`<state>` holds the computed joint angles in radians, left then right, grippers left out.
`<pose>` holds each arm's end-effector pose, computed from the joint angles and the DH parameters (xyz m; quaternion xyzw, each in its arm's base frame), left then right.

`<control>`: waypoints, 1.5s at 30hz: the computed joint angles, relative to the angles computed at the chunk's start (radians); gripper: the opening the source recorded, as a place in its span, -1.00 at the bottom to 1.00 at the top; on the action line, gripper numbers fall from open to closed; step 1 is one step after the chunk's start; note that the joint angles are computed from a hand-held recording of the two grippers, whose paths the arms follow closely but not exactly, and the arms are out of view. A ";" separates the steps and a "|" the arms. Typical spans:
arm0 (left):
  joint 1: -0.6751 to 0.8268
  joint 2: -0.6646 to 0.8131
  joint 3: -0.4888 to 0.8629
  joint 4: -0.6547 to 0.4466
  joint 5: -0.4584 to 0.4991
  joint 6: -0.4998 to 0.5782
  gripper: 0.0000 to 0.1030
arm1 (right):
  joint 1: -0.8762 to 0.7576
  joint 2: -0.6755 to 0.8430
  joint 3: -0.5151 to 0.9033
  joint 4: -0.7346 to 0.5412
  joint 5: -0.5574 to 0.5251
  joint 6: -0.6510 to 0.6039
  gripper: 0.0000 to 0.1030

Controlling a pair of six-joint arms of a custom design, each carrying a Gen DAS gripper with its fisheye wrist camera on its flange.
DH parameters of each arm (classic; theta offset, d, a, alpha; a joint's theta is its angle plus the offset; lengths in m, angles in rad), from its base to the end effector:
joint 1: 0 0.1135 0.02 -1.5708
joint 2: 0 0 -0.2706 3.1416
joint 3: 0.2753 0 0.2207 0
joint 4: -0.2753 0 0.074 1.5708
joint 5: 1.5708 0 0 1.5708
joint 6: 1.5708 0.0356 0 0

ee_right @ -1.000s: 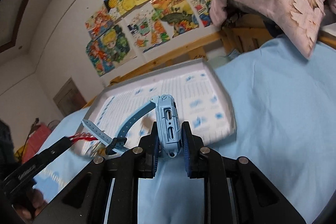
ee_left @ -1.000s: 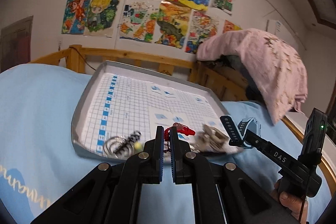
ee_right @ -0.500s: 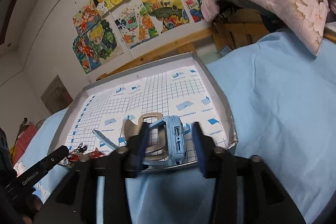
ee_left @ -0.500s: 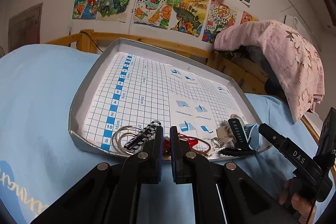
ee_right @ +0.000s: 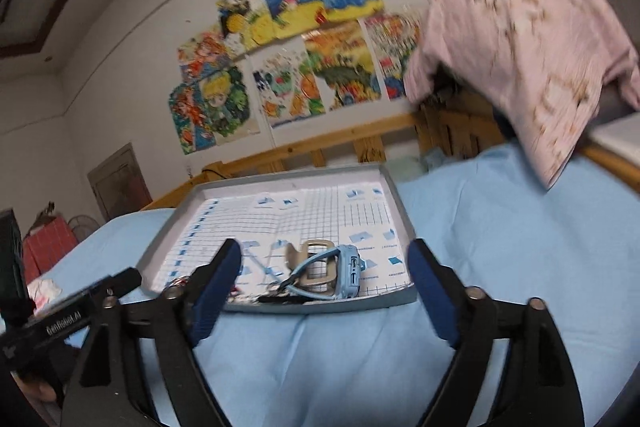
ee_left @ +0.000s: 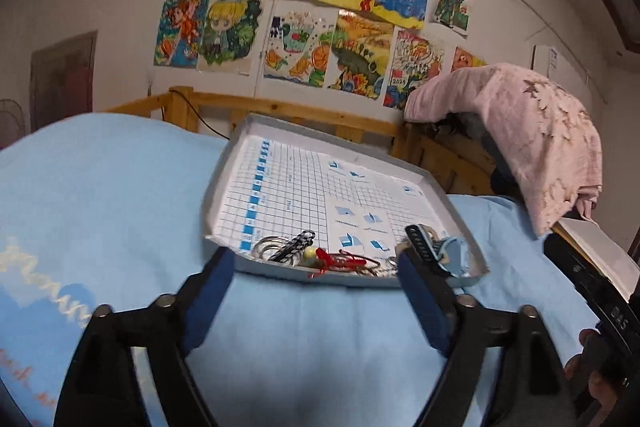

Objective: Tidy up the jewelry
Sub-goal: 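Withdraw both open tools from the tray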

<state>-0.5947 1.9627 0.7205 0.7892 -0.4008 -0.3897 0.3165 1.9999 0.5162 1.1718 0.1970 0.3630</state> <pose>0.2933 -0.1816 0.1352 -0.0200 0.8373 -0.0968 0.5377 0.3010 0.0913 0.1198 0.0766 0.8029 0.1203 0.5789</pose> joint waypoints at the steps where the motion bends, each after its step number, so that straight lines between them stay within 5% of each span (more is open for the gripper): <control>1: -0.015 -0.030 -0.046 0.030 -0.025 -0.001 0.88 | 0.017 -0.037 -0.054 0.034 0.014 -0.013 0.78; 4: -0.076 -0.136 -0.202 0.132 -0.108 -0.001 1.00 | 0.081 -0.144 -0.190 0.101 0.062 -0.046 0.97; 11: -0.267 -0.392 -0.442 0.132 -0.319 -0.002 1.00 | 0.331 -0.405 -0.392 0.065 0.304 -0.069 0.97; 20: -0.576 -0.651 -0.603 -0.064 -0.637 -0.112 1.00 | 0.815 -0.627 -0.472 -0.129 0.767 0.046 0.97; 24: -0.713 -0.723 -0.628 -0.244 -0.757 -0.269 1.00 | 1.007 -0.651 -0.445 -0.277 0.956 0.146 0.97; 28: -0.821 -0.721 -0.638 -0.420 -0.838 -0.482 1.00 | 1.169 -0.629 -0.372 -0.576 1.120 0.395 0.97; 30: -0.875 -0.689 -0.629 -0.537 -0.873 -0.628 1.00 | 1.214 -0.605 -0.321 -0.787 1.157 0.585 0.97; 34: -0.928 -0.592 -0.625 -0.648 -0.897 -0.820 1.00 | 1.239 -0.526 -0.285 -0.951 1.156 0.795 0.97; 38: -0.950 -0.512 -0.638 -0.668 -0.900 -0.933 1.00 | 1.224 -0.467 -0.296 -0.897 1.135 0.803 0.97; 40: -0.948 -0.490 -0.643 -0.662 -0.897 -0.952 1.00 | 1.196 -0.450 -0.327 -0.781 1.106 0.742 0.97; 45: -0.950 -0.482 -0.647 -0.654 -0.897 -0.956 1.00 | 1.182 -0.383 -0.315 -0.739 1.088 0.735 0.97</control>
<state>-1.5443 1.4809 0.0733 0.1348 -1.2980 -1.3457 1.4984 1.6174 0.2009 0.4330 1.2854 1.0983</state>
